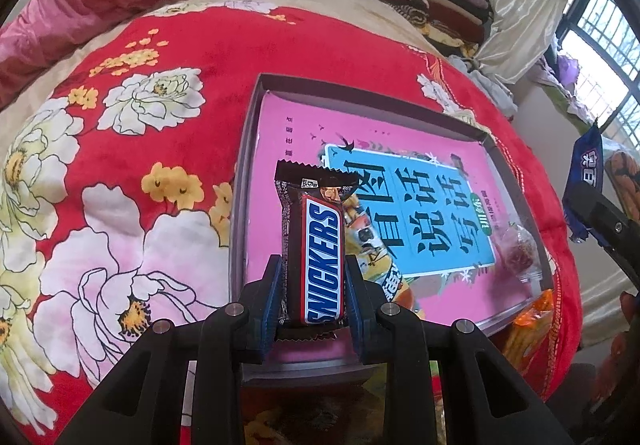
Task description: Organize snacks
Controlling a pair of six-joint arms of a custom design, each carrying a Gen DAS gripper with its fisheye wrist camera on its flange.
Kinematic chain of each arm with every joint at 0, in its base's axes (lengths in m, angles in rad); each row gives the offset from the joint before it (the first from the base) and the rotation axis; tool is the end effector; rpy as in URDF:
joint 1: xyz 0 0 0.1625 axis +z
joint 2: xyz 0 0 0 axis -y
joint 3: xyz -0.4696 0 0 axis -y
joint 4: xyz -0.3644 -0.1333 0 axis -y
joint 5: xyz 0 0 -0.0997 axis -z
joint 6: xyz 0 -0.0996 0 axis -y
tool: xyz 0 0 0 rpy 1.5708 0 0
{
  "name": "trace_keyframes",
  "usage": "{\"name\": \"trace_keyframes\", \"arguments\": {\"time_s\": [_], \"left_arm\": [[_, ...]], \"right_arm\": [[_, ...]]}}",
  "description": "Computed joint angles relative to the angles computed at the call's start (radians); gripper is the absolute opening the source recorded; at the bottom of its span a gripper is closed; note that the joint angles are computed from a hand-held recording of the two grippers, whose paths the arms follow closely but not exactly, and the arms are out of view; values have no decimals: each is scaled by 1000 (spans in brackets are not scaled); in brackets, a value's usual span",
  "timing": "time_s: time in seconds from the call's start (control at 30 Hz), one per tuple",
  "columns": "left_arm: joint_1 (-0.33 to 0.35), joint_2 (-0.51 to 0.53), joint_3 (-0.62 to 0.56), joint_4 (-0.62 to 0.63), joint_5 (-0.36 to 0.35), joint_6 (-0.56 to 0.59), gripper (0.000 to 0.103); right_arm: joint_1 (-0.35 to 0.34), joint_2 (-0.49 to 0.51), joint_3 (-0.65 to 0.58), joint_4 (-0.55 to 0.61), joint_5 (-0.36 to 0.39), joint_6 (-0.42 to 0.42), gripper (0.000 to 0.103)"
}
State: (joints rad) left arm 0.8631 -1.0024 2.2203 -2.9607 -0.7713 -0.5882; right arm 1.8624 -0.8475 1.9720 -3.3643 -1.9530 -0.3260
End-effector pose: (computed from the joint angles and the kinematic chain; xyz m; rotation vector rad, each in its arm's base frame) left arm -0.1622 -0.5045 0.1650 0.0580 2.4851 -0.8042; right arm 0.2656 -0.5505 0.1752 0.6269 -2.5433 0.8995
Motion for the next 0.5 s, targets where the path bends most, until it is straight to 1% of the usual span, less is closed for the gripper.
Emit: {"name": "trace_keyframes", "arguments": {"time_s": [0.43, 0.5], "left_arm": [[9, 16, -13, 14, -25, 22, 30], [7, 19, -14, 21, -19, 24, 30]], "right_arm": [[-12, 35, -32, 90, -34, 27, 54], [-15, 40, -34, 105, -39, 34, 54]]}}
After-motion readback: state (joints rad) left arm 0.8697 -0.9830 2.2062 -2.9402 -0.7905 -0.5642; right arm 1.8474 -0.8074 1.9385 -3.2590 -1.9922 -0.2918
